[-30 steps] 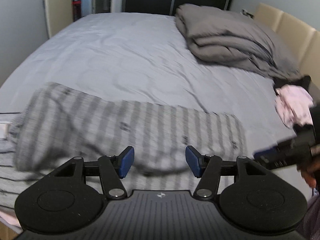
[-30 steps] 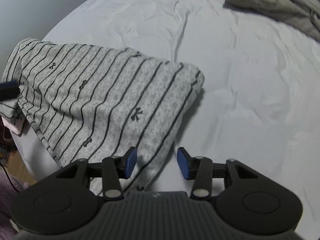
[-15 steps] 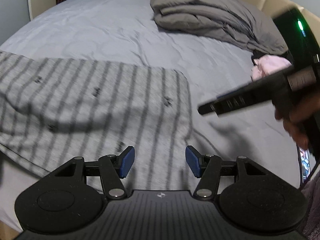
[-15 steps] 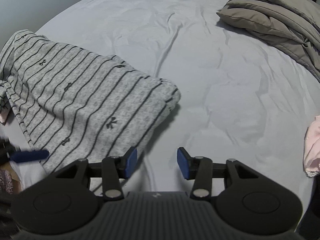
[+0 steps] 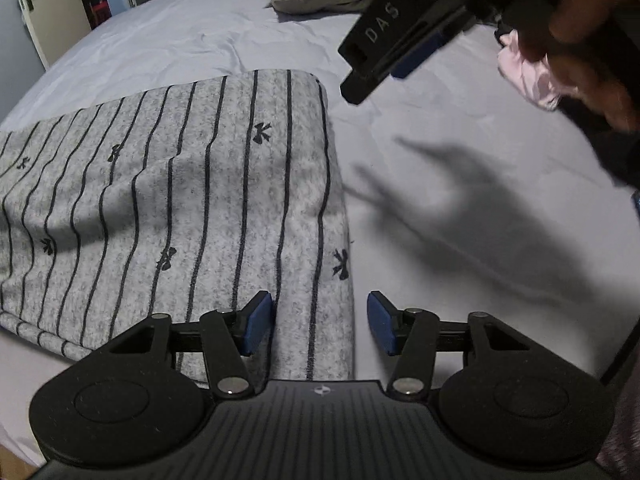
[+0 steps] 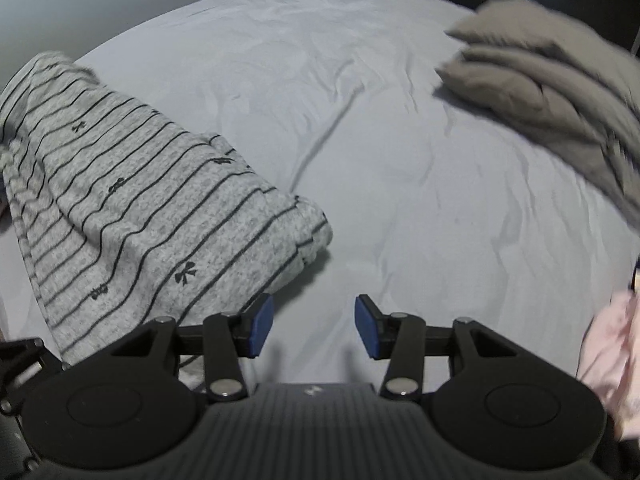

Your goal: Fold clothes

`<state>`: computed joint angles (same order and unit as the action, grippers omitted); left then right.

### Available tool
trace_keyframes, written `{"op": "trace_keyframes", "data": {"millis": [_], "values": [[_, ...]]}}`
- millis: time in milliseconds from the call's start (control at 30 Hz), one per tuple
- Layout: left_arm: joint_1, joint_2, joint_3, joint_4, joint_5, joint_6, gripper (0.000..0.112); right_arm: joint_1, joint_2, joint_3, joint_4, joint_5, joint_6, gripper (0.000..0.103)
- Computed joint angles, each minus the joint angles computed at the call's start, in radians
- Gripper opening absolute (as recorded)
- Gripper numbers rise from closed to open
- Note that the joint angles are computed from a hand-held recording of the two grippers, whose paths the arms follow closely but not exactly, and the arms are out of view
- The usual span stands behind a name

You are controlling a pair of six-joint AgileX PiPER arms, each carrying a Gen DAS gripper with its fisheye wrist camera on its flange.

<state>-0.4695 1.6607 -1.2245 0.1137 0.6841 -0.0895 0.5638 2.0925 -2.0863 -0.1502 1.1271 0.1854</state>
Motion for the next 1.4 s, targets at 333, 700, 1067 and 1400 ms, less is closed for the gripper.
{"op": "trace_keyframes", "data": {"millis": [333,700,1067,1400], "values": [[0.130,-0.031,0.012,-0.226,0.005,0.201,0.009,0.045,-0.058,0.196,-0.120,-0.204,-0.247,0.060],[0.404,-0.063,-0.049,-0.625,0.212,0.442,0.008,0.173,-0.180,0.584,-0.618,-0.553,-0.329,0.073],[0.599,-0.062,-0.124,-0.813,0.388,0.498,0.008,0.206,-0.142,0.669,-0.984,-0.746,-0.315,0.073],[0.678,-0.056,-0.317,-0.813,0.517,0.515,0.007,0.214,-0.066,0.341,-0.607,-0.574,-0.478,0.024]]}}
